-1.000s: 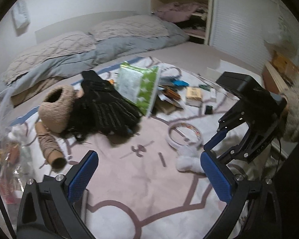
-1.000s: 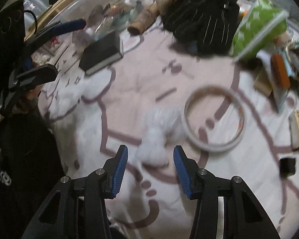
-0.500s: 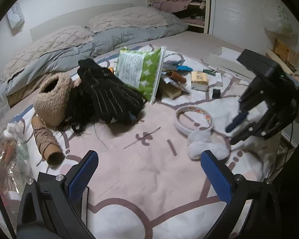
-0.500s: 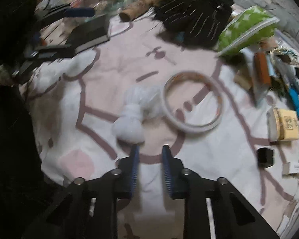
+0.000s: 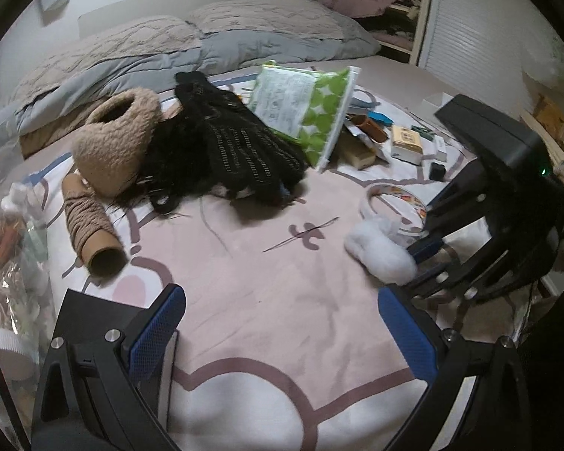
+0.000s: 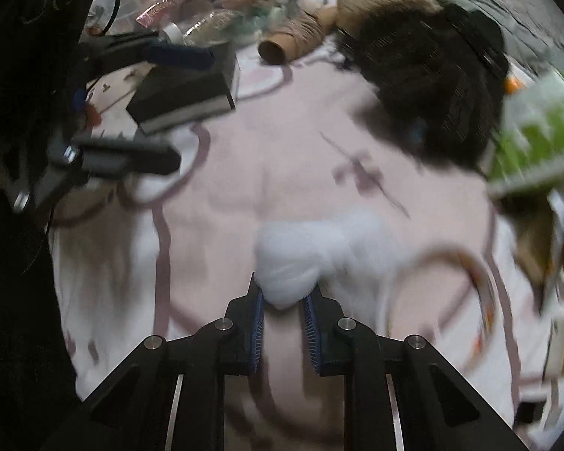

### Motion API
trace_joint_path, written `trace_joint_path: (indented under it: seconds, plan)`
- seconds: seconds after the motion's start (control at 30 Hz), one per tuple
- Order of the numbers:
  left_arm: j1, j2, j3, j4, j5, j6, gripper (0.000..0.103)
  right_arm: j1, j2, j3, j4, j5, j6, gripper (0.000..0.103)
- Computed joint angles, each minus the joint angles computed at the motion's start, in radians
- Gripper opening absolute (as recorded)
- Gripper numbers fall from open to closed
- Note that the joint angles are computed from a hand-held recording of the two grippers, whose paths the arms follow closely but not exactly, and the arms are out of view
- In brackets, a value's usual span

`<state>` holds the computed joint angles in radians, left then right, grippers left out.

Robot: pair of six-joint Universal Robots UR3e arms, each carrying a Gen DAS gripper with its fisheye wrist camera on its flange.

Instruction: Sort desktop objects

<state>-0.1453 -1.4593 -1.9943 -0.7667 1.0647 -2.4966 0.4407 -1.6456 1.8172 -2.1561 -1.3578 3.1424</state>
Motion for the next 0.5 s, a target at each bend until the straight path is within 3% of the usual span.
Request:
trace_joint_path:
  seconds: [0.1, 0.23, 0.5]
  plan:
    - [0.02, -0.004, 0.003, -0.011, -0.007, -0.006, 0.103, 0.002, 0.069, -0.046, -0.037, 0.075, -0.001, 0.021]
    - [0.038, -0.003, -0.001, -0.02, -0.019, -0.001, 0.103, -0.036, -0.001, 0.008, -0.024, 0.163, -0.026, 0.021]
    - [-0.031, -0.061, 0.027, 0.011, -0.019, -0.028, 0.103, -0.063, -0.238, 0.154, 0.063, 0.017, 0.052, 0.021]
